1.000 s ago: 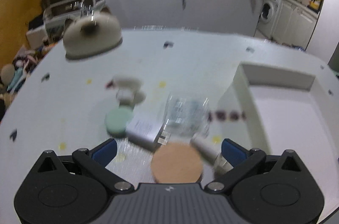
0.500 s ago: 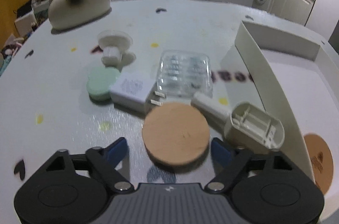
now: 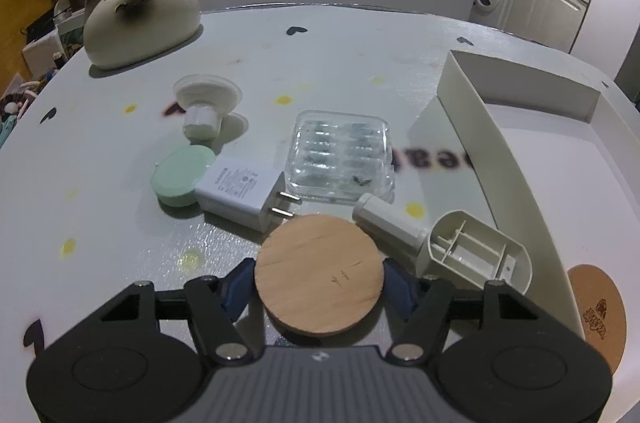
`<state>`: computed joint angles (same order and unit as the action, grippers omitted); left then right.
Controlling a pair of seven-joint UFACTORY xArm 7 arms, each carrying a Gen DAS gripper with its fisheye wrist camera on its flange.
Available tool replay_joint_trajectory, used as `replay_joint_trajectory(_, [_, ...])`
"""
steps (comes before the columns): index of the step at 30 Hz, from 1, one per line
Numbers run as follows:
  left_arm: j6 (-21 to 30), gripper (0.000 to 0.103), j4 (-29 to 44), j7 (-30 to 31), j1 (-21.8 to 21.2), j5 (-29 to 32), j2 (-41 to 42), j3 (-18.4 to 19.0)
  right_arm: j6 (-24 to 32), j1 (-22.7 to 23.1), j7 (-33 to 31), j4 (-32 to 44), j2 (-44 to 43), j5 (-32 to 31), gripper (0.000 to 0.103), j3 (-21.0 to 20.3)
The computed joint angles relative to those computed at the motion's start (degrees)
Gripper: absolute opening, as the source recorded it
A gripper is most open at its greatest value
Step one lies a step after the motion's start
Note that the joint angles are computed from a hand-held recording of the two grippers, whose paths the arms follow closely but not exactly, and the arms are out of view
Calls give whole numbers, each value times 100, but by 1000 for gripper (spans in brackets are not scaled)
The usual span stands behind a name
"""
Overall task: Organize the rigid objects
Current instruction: 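Return the left gripper to the wooden disc and grasp it, then carry the wooden disc into the tray beside the coaster and release it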
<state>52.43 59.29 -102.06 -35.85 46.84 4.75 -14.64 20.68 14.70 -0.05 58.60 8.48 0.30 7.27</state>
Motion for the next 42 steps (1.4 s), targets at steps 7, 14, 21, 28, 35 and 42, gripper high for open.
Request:
replay_joint_trajectory(7, [393,68,102,-235,-51,153,-223,-90,0,0,-8,-2,-3,5,7,-1])
replay_joint_trajectory(14, [734,68,653,-212,-51,810,-277,-205,0,3,-1,-1,-2,0,7,-2])
replay_joint_trajectory(21, [324,68,1445,284,-142,1320,198,-84,-3,1,-2,-3,-2,6,7,0])
replay_joint_trajectory(28, [-546,68,2285,1259,-382,1060,1079,238,-5,1,7,-7,-6,9,7,-1])
replay_joint_trajectory(35, [-1035,68,2991,2364,-531,237,1925,505,-4,-5,-6,-12,-18,30,7,2])
replay_joint_trajectory(42, [-779,68,3720,3328,-778,-390,2598,844,-8,-9,-8,-8,-24,53,7,1])
